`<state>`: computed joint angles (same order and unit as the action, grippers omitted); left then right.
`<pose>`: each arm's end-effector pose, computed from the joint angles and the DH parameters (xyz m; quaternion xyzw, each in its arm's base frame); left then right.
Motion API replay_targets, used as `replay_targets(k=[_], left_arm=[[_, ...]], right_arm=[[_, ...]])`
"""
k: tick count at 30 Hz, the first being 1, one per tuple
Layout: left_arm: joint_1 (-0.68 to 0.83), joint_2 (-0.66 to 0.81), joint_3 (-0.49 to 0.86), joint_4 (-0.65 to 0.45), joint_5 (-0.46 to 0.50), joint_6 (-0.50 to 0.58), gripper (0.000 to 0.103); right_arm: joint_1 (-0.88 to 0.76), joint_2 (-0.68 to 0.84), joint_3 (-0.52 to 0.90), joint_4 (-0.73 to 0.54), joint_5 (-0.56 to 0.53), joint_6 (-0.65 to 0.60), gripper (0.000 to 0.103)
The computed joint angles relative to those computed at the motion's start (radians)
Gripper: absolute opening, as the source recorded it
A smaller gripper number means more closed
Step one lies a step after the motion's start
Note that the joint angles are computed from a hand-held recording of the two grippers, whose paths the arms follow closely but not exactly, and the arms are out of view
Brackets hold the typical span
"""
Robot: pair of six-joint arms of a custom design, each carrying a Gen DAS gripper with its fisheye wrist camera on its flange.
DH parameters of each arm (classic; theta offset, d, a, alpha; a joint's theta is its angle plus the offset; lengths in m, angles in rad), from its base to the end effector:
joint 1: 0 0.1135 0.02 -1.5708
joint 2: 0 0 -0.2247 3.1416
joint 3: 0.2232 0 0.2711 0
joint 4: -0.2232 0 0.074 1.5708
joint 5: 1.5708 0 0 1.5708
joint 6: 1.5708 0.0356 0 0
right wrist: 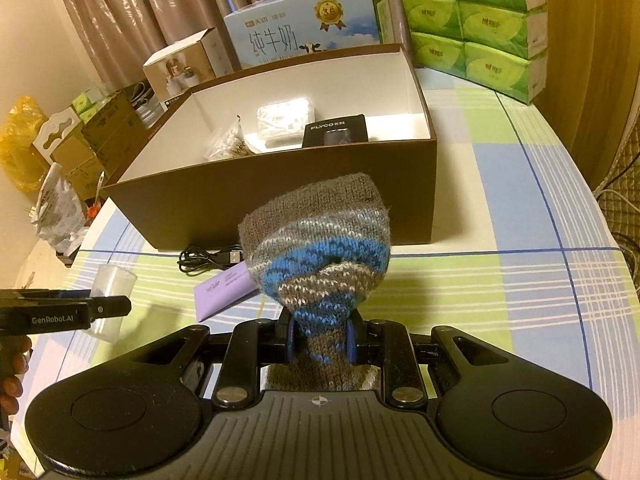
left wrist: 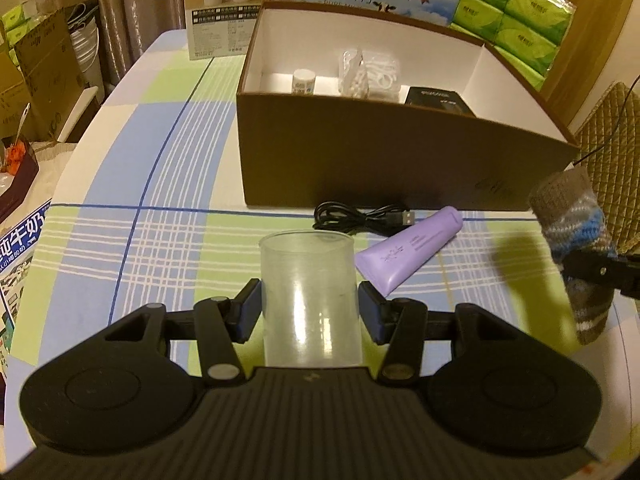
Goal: Organize objects
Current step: 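Carry the pouch with the right tool while the left tool carries the cup over the brown box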
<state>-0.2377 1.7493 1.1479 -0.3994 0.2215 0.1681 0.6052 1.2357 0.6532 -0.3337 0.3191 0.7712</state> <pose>0.3583 -0.0948 0.1430 0.2226 0.9280 -0.1157 0.2756 0.2247 0.1419 0.1449 0.1284 0.9274 0.0854 0.3407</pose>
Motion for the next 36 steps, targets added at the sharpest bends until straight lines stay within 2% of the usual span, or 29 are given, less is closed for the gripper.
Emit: replay_targets(k=[12, 24, 36], left_arm=[[-0.009, -0.067, -0.018, -0.012, 0.013, -0.011, 0.047], [-0.024, -0.089, 0.015, -0.015, 0.004, -0.019, 0.047], [-0.054, 0.017, 0.213, -0.005, -0.013, -0.027, 0.047]], right_arm=[[0.028, -0.073, -0.025, -0.021, 0.018, 0.022, 0.02], [0.008, -0.079, 0.013, 0.007, -0.023, -0.002, 0.02], [-0.085, 0.049, 0.177, 0.082, -0.105, -0.067, 0.02]])
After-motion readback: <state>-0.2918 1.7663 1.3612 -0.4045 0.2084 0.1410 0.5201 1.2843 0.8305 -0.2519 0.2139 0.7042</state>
